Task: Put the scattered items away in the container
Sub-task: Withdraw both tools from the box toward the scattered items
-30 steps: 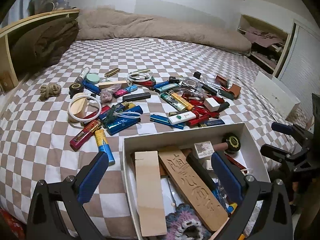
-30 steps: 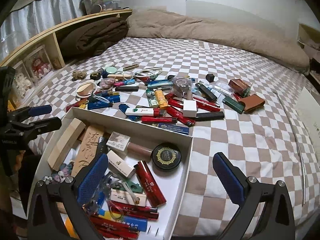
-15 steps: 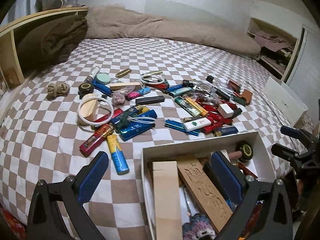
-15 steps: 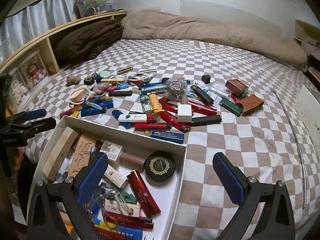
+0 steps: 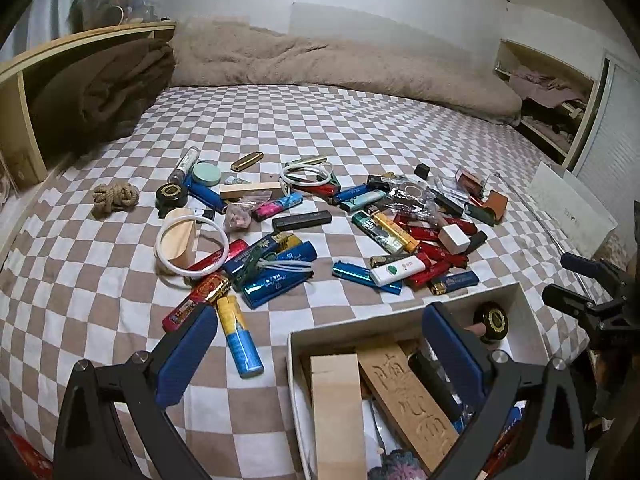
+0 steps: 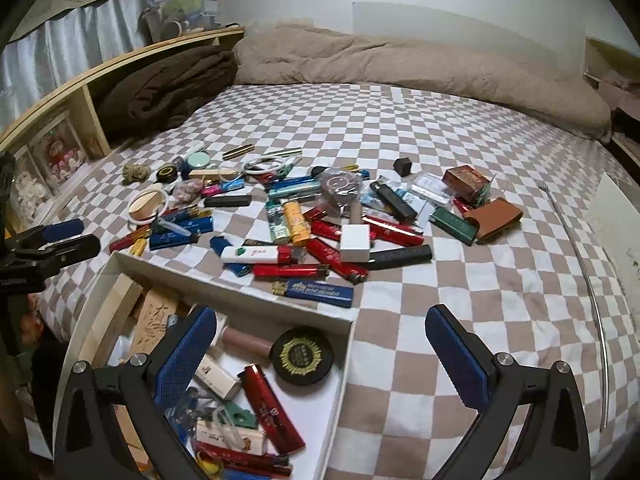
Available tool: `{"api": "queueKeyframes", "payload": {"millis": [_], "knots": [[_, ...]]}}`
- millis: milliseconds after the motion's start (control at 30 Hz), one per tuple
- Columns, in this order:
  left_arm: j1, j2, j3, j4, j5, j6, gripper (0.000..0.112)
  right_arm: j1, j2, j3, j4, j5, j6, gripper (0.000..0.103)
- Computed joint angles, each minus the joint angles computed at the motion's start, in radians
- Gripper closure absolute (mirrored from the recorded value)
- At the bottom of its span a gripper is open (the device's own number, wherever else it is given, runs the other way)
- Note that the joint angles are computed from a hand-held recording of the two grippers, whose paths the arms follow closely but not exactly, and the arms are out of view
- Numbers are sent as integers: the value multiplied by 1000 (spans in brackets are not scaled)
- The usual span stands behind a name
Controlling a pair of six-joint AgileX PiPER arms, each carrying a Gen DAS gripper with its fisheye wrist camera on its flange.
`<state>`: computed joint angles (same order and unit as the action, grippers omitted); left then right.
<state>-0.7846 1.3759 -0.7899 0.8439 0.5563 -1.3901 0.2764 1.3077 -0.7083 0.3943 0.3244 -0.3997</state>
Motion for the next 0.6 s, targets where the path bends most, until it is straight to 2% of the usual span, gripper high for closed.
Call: {"api": "queueKeyframes", "payload": {"millis": [233,500,600], "knots": [[76,2,-7,2,-4,48,9,-70,46,-45,82,3,-75,0],[204,3,10,-12,-27,90,9,-116,92,-82,87,-4,-84,0],[238,6,20,-13,-35,99,14,-123,121,-101,110,-5,-104,0]]}}
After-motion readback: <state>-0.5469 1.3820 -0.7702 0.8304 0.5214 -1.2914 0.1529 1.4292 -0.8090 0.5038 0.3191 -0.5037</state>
